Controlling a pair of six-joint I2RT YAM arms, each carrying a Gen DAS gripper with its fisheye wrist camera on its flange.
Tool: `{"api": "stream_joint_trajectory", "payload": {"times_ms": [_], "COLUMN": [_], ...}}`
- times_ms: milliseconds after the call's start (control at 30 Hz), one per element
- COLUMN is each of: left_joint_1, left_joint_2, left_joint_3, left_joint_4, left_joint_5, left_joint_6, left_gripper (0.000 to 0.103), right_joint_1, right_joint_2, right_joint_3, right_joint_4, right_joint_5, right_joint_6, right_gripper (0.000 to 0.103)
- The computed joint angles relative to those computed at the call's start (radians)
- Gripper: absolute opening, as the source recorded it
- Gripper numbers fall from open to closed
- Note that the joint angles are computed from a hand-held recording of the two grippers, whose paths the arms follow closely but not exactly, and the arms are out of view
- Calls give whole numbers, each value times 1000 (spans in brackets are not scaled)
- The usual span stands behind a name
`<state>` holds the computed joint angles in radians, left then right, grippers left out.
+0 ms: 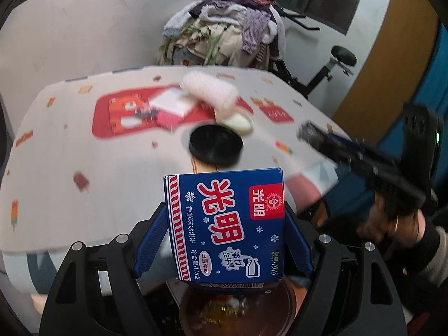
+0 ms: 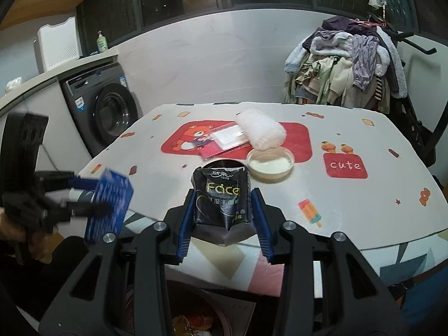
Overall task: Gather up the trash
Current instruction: 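Drop the blue carton into the bin with the left tool while the right tool carries the Face packet over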
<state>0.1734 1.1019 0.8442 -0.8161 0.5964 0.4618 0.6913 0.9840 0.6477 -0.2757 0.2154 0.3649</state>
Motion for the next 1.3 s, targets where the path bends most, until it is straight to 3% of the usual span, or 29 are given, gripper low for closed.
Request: {"api": "stream_joint_trajectory", "payload": {"times_ms": [167,367,800,1233,1300], "left_joint_1": [29,-19,-137,-160,-148], "left_joint_2": [-81,-155,-134,-102,-102], "left_joint_3": [-110,-246,-365,-367,-366], "left_joint_4": [-59,-24,83,102,102], "left_joint_5": [-20,-107,-218,-235,-226], "left_joint_6": [106,160,115,100,102], "left_gripper": [76,76,77,78,82], "right_joint_1": [74,112,122,136,141], "right_joint_2": [-12,-27,-35,-11,-7], "right_joint_3": [-9,-21,-57,-69,-72], "right_joint_4": [-29,-54,-60,-46,-45], "right_joint_5": [47,73,66,59,58], "right_joint_6": [33,54,77,87,91], "right_gripper": [42,42,42,42,42]}}
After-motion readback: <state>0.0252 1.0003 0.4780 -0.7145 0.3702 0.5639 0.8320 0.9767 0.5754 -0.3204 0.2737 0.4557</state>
